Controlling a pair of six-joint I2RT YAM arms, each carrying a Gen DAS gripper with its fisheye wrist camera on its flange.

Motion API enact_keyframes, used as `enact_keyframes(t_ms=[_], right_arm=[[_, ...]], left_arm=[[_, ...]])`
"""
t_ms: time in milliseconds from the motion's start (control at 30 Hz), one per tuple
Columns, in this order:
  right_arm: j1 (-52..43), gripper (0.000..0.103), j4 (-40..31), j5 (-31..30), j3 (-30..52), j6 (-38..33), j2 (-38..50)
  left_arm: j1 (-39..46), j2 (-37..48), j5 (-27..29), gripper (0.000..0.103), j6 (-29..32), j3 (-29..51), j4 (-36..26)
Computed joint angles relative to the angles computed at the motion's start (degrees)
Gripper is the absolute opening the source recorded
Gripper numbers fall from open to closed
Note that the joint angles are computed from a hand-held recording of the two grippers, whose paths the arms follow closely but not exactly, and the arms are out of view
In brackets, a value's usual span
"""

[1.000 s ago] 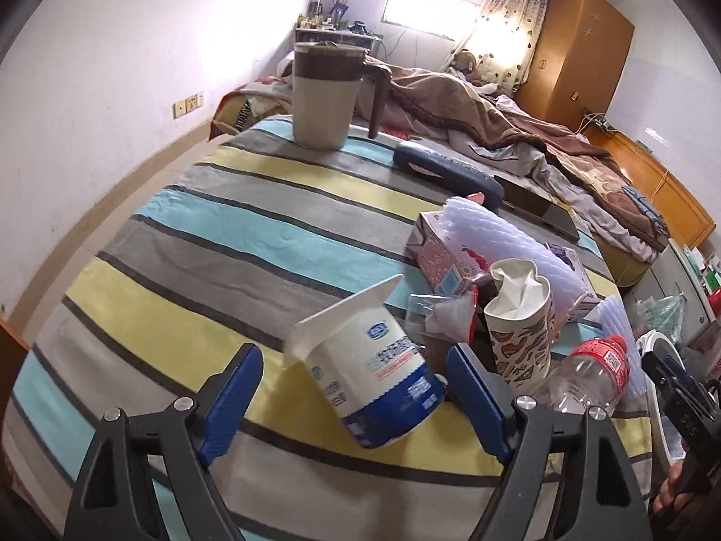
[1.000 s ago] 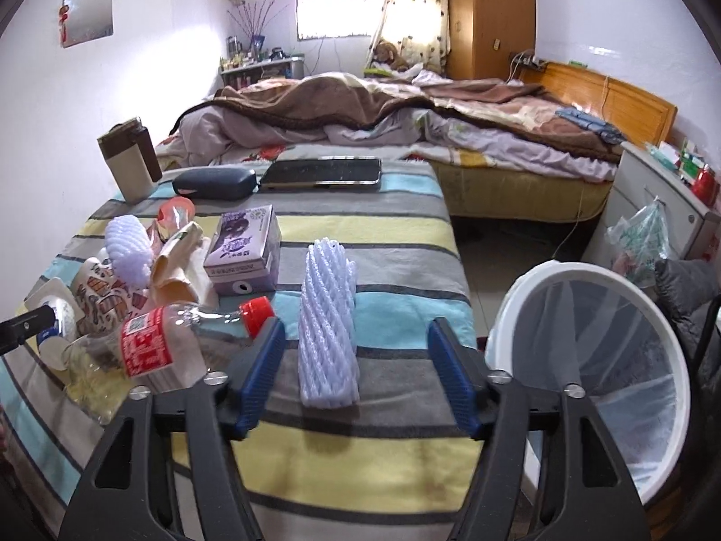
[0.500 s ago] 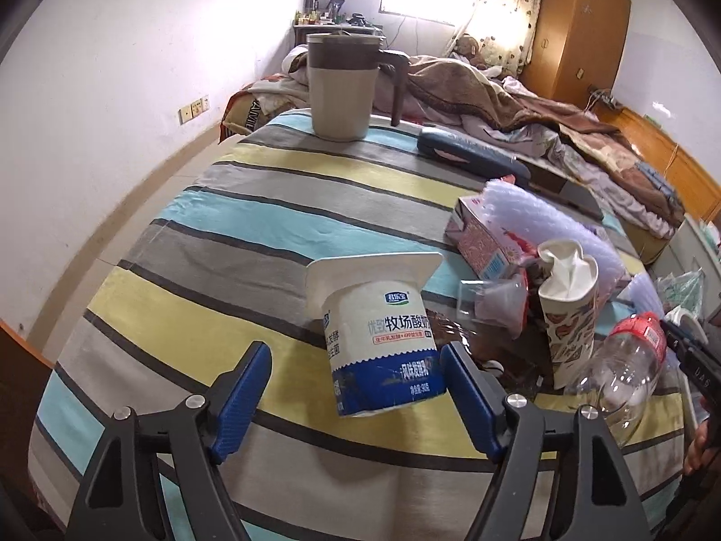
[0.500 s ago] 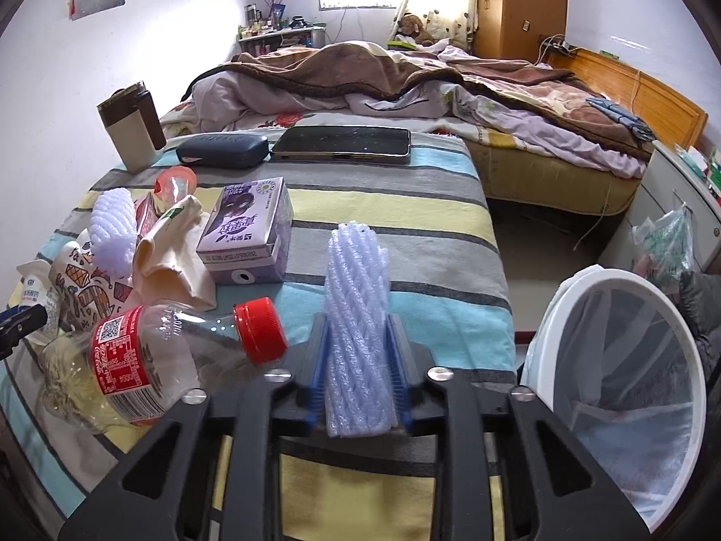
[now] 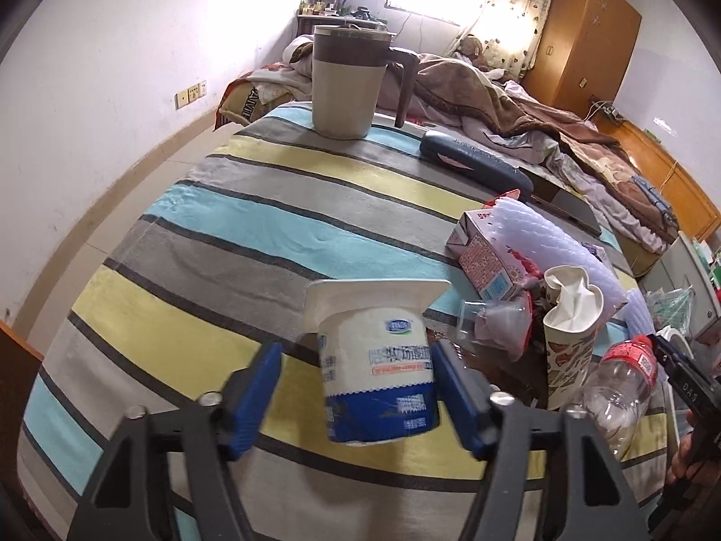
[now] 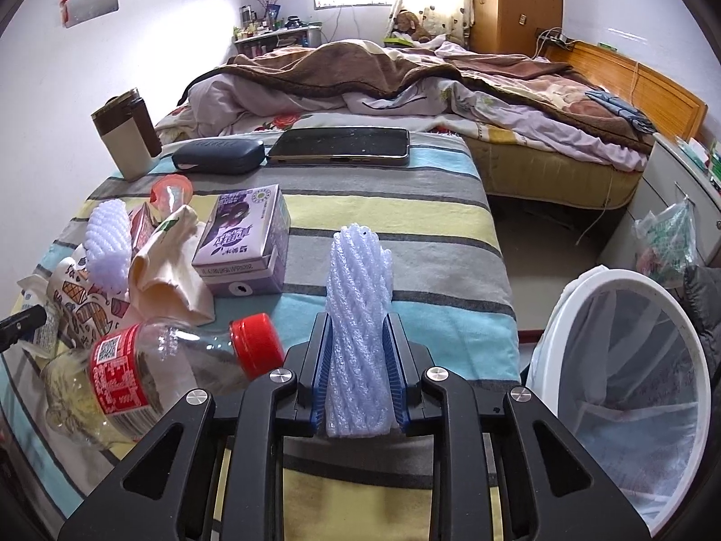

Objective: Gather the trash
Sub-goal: 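Carry the white mesh sponge over the trash bin with the right tool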

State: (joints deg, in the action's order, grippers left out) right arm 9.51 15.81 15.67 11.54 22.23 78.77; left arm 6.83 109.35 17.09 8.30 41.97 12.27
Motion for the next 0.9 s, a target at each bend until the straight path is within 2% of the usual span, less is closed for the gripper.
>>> enact_keyframes(t_ms=[67, 267, 433, 633, 900], right_arm=[[-0.12, 0.027, 0.43, -0.08, 0.43, -0.18, 1.11], [0.65, 0.027, 1.21, 0.22, 0.46, -0.32, 2.06], [0.74, 0.021, 1.21, 0.27, -0.64, 0.25, 0.06], [1.50, 0.018, -0.74, 0.85, -2.60, 1.29, -6.10], [4.98, 0.018, -8.72, 3.51, -4.51, 3.37, -18.59]], left_arm=[[-0.18, 0.54, 0.97, 0.050, 0.30, 0.68, -0.51], [-1.19, -0.62, -0.46, 0.050, 0.99, -1.28, 2.08], [-1.31, -2.94, 0.16, 0.050, 1.08, -3.48, 3.35], [-0.95, -8.14, 2.18, 0.050, 1.96, -6.59, 2.96], [-2.47, -18.52, 3.78, 0.050, 2.32, -12.14, 1.78]])
